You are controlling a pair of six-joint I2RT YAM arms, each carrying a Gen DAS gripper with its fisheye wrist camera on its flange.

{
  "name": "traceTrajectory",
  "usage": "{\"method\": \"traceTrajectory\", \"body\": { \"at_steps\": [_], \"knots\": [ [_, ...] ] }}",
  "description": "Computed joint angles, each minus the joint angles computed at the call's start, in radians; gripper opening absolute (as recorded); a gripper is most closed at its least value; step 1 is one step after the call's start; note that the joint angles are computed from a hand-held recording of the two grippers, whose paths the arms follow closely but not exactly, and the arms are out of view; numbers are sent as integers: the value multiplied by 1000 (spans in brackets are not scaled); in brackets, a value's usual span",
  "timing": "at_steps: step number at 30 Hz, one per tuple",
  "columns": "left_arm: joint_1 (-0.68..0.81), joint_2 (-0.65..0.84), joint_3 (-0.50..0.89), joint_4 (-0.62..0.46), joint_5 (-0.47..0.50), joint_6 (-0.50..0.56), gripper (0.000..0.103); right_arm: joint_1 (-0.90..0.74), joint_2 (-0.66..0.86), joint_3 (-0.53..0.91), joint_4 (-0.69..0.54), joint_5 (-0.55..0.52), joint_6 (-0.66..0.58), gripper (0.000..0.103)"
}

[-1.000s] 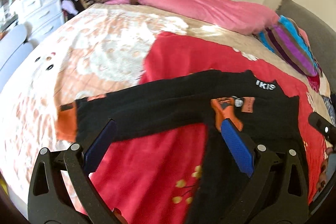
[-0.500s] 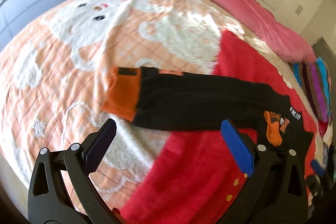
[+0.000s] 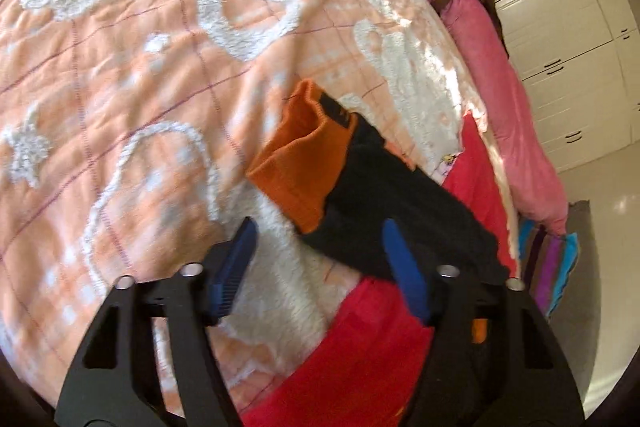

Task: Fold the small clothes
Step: 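Reach the left gripper to the other sleeve's orange cuff and grasp it, then carry the second sleeve with the left gripper across the body onto the first cuff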

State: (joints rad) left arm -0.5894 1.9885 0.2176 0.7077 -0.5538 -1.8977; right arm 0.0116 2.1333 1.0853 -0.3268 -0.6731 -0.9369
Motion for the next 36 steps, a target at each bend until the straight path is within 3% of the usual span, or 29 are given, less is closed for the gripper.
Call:
{"method": "traceTrajectory", "body": {
  "at_steps": [6,11,13,14,18,23,25,30,36],
  "knots": [
    [79,110,24,131,47,57,52,59,-45,-116,8,3,-44,99],
    [136,191,30,225,29,82,49,71,-67,-164,33,16,-64,99],
    [150,194,35,212,2,92,12,65,-64,-168,48,26,-69,99],
    [159,216,28,266,0,111,4,61,-62,-167,54,33,-69,99],
    [124,77,37,105,-64,141,3,28,-40,-122,46,37,-43,99],
    [4,-256,105,-285,-255,270,3,-45,11,13,-47,16,-28,99],
    [-41,-310,153,-378,-289,310,3,-85,36,81,-73,15,-19,99],
    [-114,-298,321,-491,-288,416,3,-190,146,327,-147,16,39,99],
    [-127,-141,603,-518,-222,589,4,-275,299,627,-195,7,152,99]
  ]
}}
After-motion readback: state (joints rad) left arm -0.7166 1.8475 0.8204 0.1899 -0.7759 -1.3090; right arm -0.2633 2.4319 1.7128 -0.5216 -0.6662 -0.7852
